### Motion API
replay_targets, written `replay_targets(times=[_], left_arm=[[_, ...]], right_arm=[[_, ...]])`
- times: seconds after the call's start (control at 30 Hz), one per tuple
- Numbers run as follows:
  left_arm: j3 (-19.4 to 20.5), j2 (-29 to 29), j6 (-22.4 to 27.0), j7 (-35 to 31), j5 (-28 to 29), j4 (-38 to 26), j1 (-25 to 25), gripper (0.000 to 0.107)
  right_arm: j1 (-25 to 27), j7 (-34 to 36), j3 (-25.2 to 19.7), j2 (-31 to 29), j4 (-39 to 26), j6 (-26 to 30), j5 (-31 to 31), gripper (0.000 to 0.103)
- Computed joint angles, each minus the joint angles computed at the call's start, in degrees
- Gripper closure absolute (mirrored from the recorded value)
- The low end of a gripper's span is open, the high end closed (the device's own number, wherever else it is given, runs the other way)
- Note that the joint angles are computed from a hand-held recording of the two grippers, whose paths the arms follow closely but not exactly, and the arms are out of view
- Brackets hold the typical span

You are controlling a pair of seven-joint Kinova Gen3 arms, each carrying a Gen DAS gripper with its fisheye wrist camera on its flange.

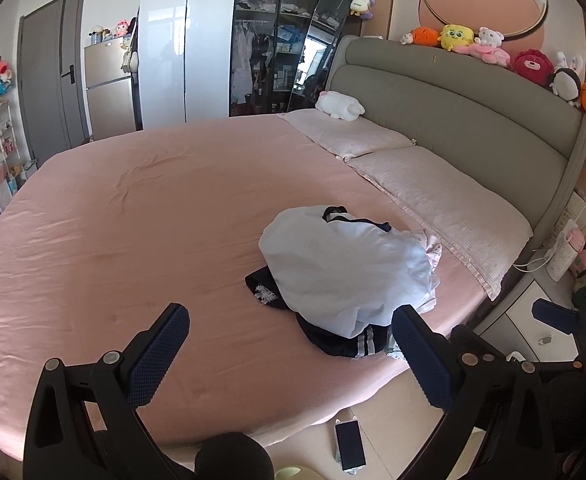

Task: Fold clothes
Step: 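Move both tools toward the grey-white shirt on the clothes pile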

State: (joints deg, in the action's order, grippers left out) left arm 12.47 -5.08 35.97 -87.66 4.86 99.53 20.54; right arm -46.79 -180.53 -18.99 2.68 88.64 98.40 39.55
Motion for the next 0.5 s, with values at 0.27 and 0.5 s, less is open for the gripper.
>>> replay_targets(times=[0.27,0.5], left_arm=[[-0.06,4.46,-0.86,-0.32,-0.94,-1.83,0.26,0.004],[0.17,10.06,-1.26,-1.79,-2.13,-5.06,2.18,0.004]], right_arm=[[3.84,0.64,1.58,-1.39,3.11,-3.95,-1.68,0.0],[7.63,3.32,2.73,-1.65,6.43,-8.96,-2.33,0.0]])
